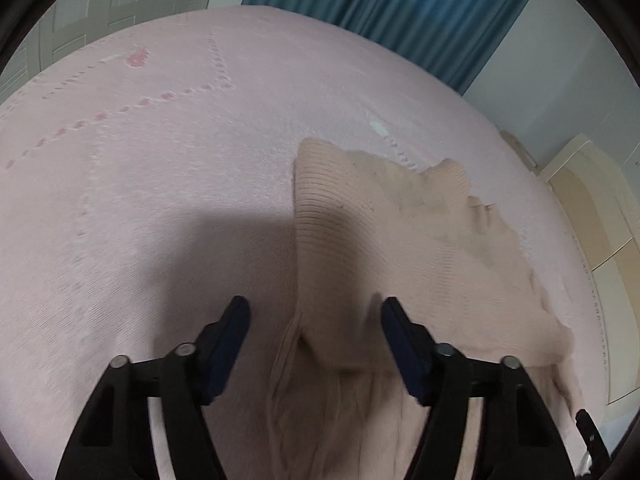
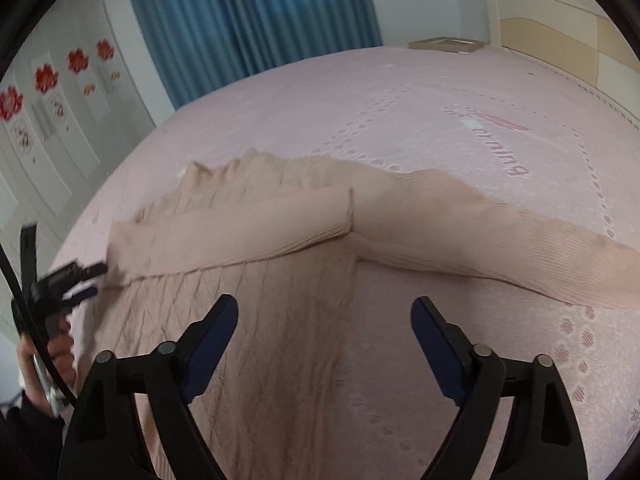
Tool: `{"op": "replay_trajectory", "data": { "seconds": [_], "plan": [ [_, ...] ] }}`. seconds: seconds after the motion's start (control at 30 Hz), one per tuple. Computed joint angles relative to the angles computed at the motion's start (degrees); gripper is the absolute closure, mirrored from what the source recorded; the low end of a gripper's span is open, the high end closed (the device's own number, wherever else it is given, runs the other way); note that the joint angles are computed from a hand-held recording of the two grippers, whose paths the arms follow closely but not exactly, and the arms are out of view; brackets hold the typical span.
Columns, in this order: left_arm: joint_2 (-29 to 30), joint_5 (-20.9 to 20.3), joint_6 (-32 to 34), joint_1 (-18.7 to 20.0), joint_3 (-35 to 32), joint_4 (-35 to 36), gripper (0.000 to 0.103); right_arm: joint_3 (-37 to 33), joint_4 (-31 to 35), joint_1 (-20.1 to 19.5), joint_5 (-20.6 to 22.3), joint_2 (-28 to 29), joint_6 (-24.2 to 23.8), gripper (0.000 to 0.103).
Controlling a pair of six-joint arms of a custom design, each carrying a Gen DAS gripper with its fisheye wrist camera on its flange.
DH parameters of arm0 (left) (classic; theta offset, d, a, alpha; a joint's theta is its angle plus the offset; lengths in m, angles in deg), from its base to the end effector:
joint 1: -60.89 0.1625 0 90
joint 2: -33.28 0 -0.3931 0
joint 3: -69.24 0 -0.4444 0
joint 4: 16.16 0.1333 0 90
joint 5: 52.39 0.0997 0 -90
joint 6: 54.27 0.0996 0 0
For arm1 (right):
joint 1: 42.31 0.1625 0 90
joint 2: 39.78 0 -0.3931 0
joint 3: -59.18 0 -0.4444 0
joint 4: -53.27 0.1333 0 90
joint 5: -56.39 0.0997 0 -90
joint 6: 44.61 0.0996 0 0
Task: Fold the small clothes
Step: 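Fold the held sleeve across the sweater body and release it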
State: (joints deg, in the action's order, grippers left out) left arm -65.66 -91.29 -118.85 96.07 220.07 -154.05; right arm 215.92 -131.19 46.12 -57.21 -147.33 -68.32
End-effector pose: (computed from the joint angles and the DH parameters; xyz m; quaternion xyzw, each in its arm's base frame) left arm -0.1305 -0.3499 0.1318 -0.0617 0.8997 -0.3563 0.2447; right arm 0.0850 -0.3094 0.2075 0.0962 -0.9018 0.3263 0.2666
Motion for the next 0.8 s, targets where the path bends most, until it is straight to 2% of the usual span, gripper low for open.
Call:
{"op": "replay_trajectory", "data": {
  "seconds": [0.03, 0.07, 0.1, 0.17, 0.23, 0.33, 0.4, 0.47, 0.5, 0.57, 0.63, 0.7, 0.8],
  "plan": [
    [0.26, 1.44, -0.24, -0.76, 0.26, 0.80, 0.049, -0.23, -0.24, 0.35, -0.63, 1.33, -0.28, 0.029],
    [2.11, 2.45, 1.91, -0.91, -0.31, -0.81, 0.073, -0.40, -0.83, 0.54, -1.02, 2.36, -0.50, 0.032],
    [2.90, 1.93, 5.65, -0.73, -0.20, -3.51, 0.085, -0.57, -1.25, 0.64, -1.30, 3.20, -0.66, 0.033],
    [3.72, 3.91, 7.99, -1.62, 0.02, -5.18, 0.089, -0.88, -2.80, 0.57, -1.75, 4.98, -0.72, 0.037],
    [1.17, 5.97, 7.77, -2.75, 0.86, -3.71, 0.089, -1.35, -4.78, 0.84, -2.63, 7.11, -0.29, 0.037],
    [0.54, 4.65, 9.88, -1.15, 0.83, -5.03, 0.089, -1.46, -6.12, 1.10, -2.42, 7.57, 0.23, 0.037],
    [2.25, 2.62, 10.66, 0.75, 0.43, -7.24, 0.083, -1.91, -8.39, 1.70, -2.79, 8.68, -0.45, 0.037],
    [1.38, 1.23, 11.00, 1.24, 0.73, -8.55, 0.077, -3.55, -10.48, 2.86, -5.09, 11.36, 0.04, 0.037],
    [1.23, 0.61, 11.83, 1.56, 0.99, -10.24, 0.072, -4.47, -9.92, 3.06, -5.49, 12.02, 0.69, 0.037],
    [1.10, -0.80, 13.98, 2.28, 1.75, -14.38, 0.067, -6.68, -8.01, 3.21, -5.29, 13.37, 1.31, 0.037],
    [1.30, -1.16, 14.90, 2.44, 2.08, -16.25, 0.062, -9.06, -7.19, 3.42, -5.33, 15.52, 0.75, 0.037],
    [1.81, -0.57, 15.08, 2.11, 2.18, -16.74, 0.050, -11.54, -7.22, 3.37, -5.96, 18.49, 0.53, 0.038],
    [3.66, 0.69, 15.44, 1.26, 1.39, -15.11, 0.038, -13.42, -6.47, 2.00, -4.97, 21.31, 0.78, 0.046]
  ]
}}
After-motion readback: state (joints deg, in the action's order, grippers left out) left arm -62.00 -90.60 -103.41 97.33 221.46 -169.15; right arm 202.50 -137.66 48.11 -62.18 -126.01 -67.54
